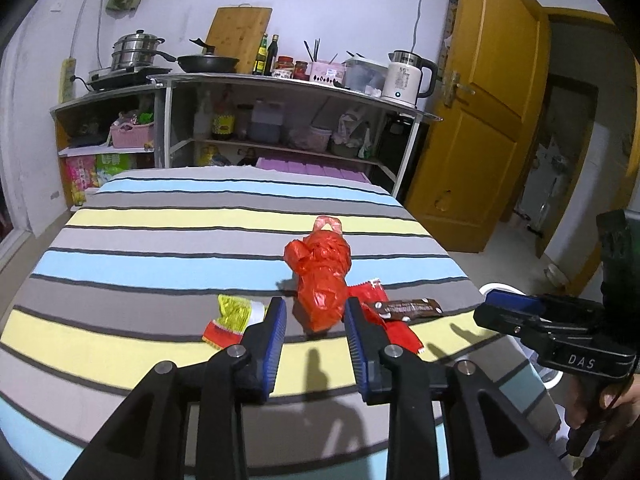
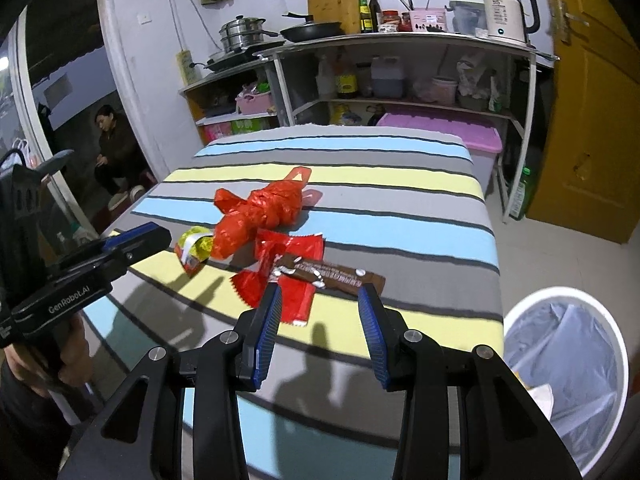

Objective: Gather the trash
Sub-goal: 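Grasp the red plastic bag with the left tool while the right tool grasps the brown chocolate bar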

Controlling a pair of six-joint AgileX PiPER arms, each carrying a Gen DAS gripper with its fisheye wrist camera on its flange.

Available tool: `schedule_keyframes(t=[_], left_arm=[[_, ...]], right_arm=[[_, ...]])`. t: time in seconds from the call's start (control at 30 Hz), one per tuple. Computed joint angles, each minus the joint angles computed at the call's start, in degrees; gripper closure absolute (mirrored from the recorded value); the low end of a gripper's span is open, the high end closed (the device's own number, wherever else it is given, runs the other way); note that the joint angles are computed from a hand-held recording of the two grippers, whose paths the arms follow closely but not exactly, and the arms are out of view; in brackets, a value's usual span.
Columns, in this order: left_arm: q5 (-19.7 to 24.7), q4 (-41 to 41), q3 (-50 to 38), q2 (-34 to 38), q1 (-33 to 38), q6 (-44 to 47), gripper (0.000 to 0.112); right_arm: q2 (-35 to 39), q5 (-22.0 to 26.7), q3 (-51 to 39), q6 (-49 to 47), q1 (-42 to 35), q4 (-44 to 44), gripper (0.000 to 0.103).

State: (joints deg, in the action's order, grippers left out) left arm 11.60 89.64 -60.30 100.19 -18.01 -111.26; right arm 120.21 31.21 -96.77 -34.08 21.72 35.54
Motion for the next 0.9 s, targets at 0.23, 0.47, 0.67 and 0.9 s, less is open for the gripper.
schedule_keyframes(t=[0.23, 0.47, 0.67, 0.9], left_arm=[[-1.9, -22.6, -8.4, 6.5, 1.5, 24.2, 0.074], [-1.8, -46.8, -15.3, 12.1, 3.1, 48.8, 0.072], [-0.6, -62.7, -18.8, 15.1, 4.1, 64.5, 0.072], [-0.3, -77.2, -20.3, 16.3, 5.3, 77.8, 0.072]], right_arm=[[6.2, 4.2, -9.4, 2.2, -0.3, -5.1, 0.062], [14.4, 10.9, -22.2, 1.1, -0.1, -8.5, 0.062], [19.6, 15.8, -30.4, -1.1, 0.2, -10.3, 0.062], [22.3, 20.2, -35.4, -1.6, 0.7, -12.8, 0.062]])
